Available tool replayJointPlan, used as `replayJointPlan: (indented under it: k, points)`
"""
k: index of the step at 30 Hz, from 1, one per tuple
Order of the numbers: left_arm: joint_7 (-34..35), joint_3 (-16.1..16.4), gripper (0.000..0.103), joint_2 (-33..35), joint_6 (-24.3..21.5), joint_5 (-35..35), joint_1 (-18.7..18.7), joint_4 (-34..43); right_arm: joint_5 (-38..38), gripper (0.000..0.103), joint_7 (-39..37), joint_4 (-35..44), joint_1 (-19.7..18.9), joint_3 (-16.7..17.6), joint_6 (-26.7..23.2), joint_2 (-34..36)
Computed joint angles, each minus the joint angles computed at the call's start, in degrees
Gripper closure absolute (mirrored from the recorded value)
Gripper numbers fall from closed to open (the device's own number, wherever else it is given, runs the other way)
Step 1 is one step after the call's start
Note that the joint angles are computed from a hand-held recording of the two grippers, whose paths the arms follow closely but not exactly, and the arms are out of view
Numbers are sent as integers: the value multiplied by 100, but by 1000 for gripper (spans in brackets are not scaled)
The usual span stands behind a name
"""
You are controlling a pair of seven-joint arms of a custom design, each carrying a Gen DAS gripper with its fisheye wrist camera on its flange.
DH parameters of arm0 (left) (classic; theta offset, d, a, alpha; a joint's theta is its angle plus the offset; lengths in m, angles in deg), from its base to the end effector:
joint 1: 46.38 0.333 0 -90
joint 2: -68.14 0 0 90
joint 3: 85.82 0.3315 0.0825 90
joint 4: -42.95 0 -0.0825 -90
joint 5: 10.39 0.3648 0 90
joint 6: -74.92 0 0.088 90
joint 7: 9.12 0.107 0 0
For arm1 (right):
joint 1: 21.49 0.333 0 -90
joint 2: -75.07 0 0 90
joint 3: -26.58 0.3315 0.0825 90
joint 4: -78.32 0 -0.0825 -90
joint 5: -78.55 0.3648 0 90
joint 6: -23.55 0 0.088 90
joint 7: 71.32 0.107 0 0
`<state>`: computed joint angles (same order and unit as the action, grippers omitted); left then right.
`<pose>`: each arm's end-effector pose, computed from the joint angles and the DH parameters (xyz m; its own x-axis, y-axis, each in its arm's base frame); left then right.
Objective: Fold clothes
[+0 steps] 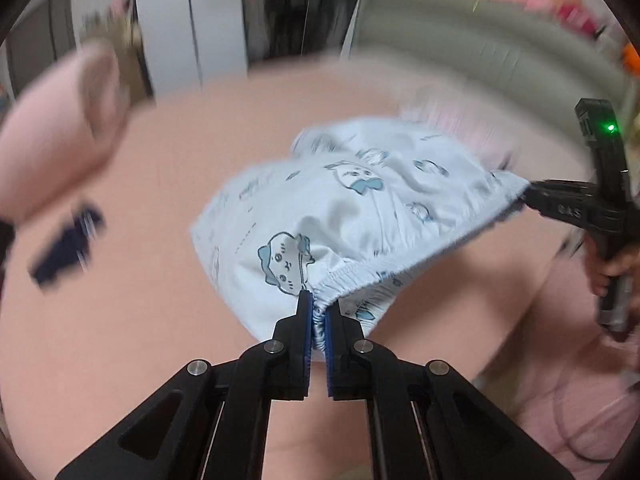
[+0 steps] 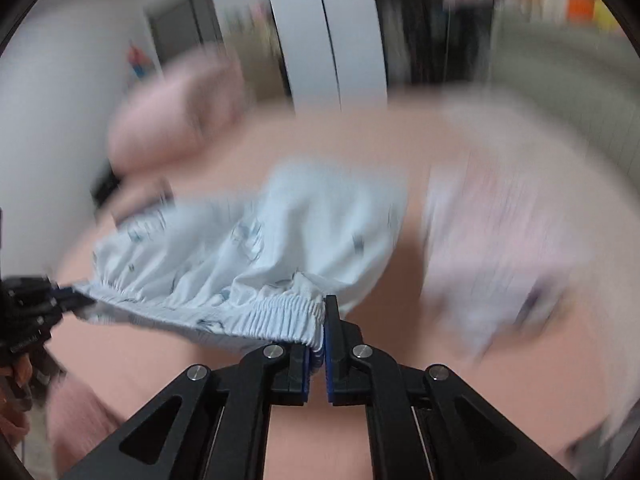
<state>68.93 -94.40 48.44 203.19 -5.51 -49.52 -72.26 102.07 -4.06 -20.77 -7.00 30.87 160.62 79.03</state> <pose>0.4582 -0.1060 0.6758 -0.0289 -0.9994 -0.0215 -0.8351 0.0359 -0.5489 0.5789 0.1988 0.6174 0.5278 -0.8321 -0.1701 -0.7183 -0.3305 -0.6122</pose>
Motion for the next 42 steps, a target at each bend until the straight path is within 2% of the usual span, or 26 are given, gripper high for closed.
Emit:
replayJointPlan:
  k: [3, 4, 7, 11, 13, 15, 16, 18, 19, 20, 21, 23, 25, 26, 27, 29, 30, 31, 33, 35, 36, 37, 40, 42]
  points:
    - [27, 39, 99, 235, -138, -124, -23, -478, -583, 100, 548, -212, 122, 24, -386, 591]
    - [60, 58, 99, 246, -186, -179, -35, -573, -731, 100, 645, -286, 152, 29, -364, 646]
    - [207, 92, 98, 162, -248, -352, -84, -768, -1093, 100, 596, -655, 225, 67, 179, 539]
    - [246, 56, 97, 19, -245, -325, -94, -921, -1428, 100, 599, -499, 270, 92, -2, 567]
    - [193, 49, 96, -48, -356, -339, -84, -893, -1356, 94, 556, -665, 232, 97, -115, 421]
    - [319, 138, 93, -255, -374, -539, -144, -915, -1129, 75, 471, -823, 141, 68, -407, 212]
    - [415, 193, 87, -377, -360, -672, -182, -936, -1050, 71, 482, -740, 106, 42, -561, 214]
    - [648, 331, 64, -619, -337, -993, -269, -959, -950, 64, 377, -782, 61, 14, -600, 10]
    - [787, 405, 48, -760, -254, -1176, -319, -1017, -772, 62, 186, -799, 24, 1, -658, -88]
    - [869, 417, 47, -917, -90, -1279, -342, -1145, -597, 56, -1, -809, -8, -19, -723, -184]
    - [949, 433, 47, -1071, 72, -1380, -373, -1269, -399, 53, -201, -800, -39, -45, -828, -271]
    - [1040, 442, 47, -1226, 317, -1482, -385, -1413, 210, 51, -785, -634, -107, -109, -1429, -337]
    - [899, 349, 51, -893, 307, -1245, -171, -1243, 467, 51, -1216, -668, -76, -107, -1508, -398]
    - [814, 304, 62, -723, 297, -1113, -72, -1150, 419, 51, -1153, -763, -38, -63, -1138, -429]
    - [719, 260, 66, -551, 284, -973, 20, -1051, 368, 51, -1083, -910, 21, -21, -660, -462]
    - [694, 243, 68, -242, 47, -828, 73, -911, -133, 51, -753, -893, 148, 57, 15, -155]
    - [744, 294, 68, -189, -129, -899, 51, -915, -743, 51, -373, -821, 219, 62, 118, 58]
    - [796, 338, 68, -131, -304, -969, 40, -916, -1368, 51, 7, -672, 282, 30, -94, 277]
    - [949, 460, 68, -64, -657, -1205, 25, -897, -1791, 51, 138, -419, 256, -25, -880, 554]
    - [1248, 707, 68, -197, -962, -1694, 25, -830, -1595, 51, -34, -174, 92, -52, -1425, 560]
    - [1400, 802, 68, -266, -966, -1848, 67, -795, -1510, 51, -107, -39, 15, -72, -1703, 573]
    - [1490, 861, 68, -299, -865, -1919, 143, -748, -1427, 52, -168, 123, -55, -91, -1957, 605]
    - [1203, 920, 68, 59, -220, -1909, 528, -406, -1081, 51, -187, 1116, -92, -8, -2079, 1008]
    - [910, 1026, 68, 542, 196, -2090, 753, -101, -680, 51, -396, 1835, -34, 185, -1682, 1411]
